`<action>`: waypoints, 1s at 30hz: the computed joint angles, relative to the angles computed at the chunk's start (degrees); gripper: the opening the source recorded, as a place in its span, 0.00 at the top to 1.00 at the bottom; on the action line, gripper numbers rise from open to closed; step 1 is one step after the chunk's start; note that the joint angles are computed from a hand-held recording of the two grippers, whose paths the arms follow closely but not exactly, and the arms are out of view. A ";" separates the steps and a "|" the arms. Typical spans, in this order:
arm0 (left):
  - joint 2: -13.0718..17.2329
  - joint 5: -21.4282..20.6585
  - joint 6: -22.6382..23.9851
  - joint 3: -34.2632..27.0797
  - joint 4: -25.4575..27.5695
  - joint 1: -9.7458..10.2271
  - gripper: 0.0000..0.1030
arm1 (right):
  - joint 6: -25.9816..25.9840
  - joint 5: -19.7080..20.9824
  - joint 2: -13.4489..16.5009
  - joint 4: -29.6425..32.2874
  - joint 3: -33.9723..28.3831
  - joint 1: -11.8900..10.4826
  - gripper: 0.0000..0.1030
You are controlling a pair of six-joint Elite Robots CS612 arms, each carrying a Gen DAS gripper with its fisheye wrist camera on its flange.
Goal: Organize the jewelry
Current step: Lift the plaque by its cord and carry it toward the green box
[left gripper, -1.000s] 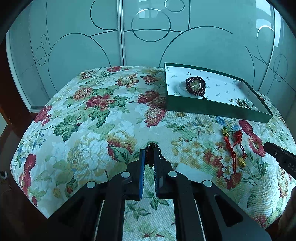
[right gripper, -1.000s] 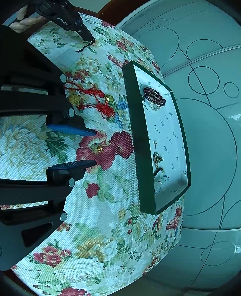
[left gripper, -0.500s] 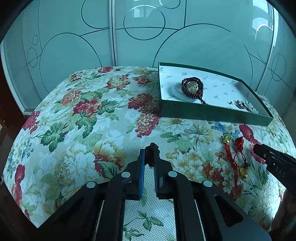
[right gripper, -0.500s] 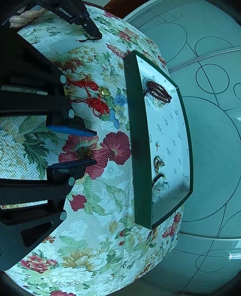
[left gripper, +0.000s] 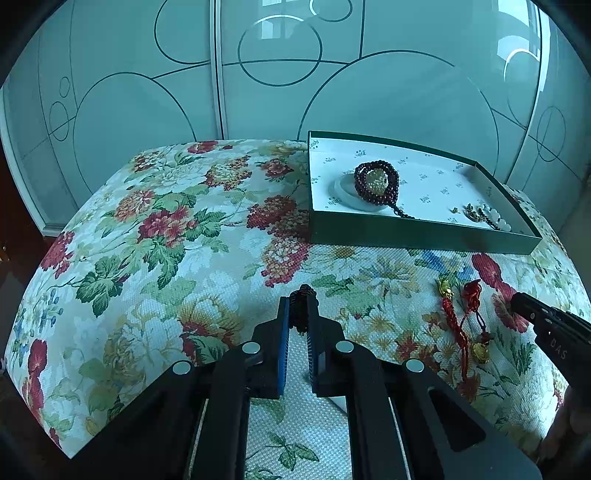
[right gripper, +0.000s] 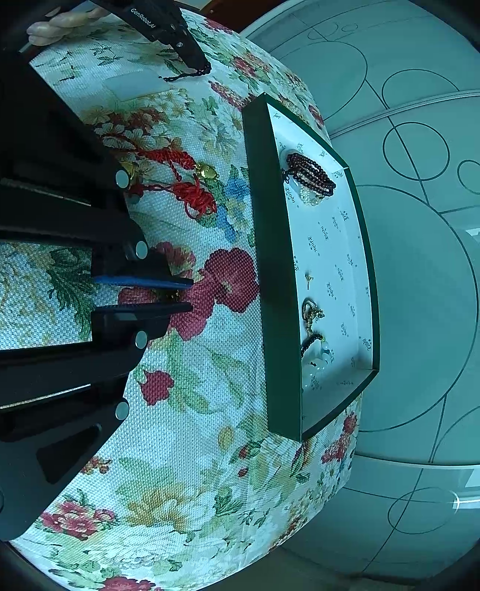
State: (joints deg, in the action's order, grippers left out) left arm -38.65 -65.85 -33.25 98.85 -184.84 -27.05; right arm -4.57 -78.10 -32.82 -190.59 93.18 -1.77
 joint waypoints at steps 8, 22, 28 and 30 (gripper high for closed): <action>-0.57 0.36 0.95 0.05 -0.92 -0.49 0.92 | 0.48 1.21 -0.86 -1.59 1.17 -0.53 0.93; -2.69 2.99 2.30 1.04 -1.52 -2.28 0.92 | 0.46 3.87 -3.05 -4.35 4.26 -1.52 0.93; -3.41 3.96 3.20 1.17 -2.29 -2.89 0.92 | 0.37 4.84 -3.71 -5.28 5.18 -1.91 0.93; -3.65 4.17 3.51 1.16 -2.49 -3.04 0.92 | 0.43 5.10 -3.92 -5.59 5.45 -2.02 0.93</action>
State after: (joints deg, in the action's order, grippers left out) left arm -42.30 -61.68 -29.75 100.01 -187.34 -30.08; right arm -4.14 -73.00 -36.74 -196.18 98.62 -3.79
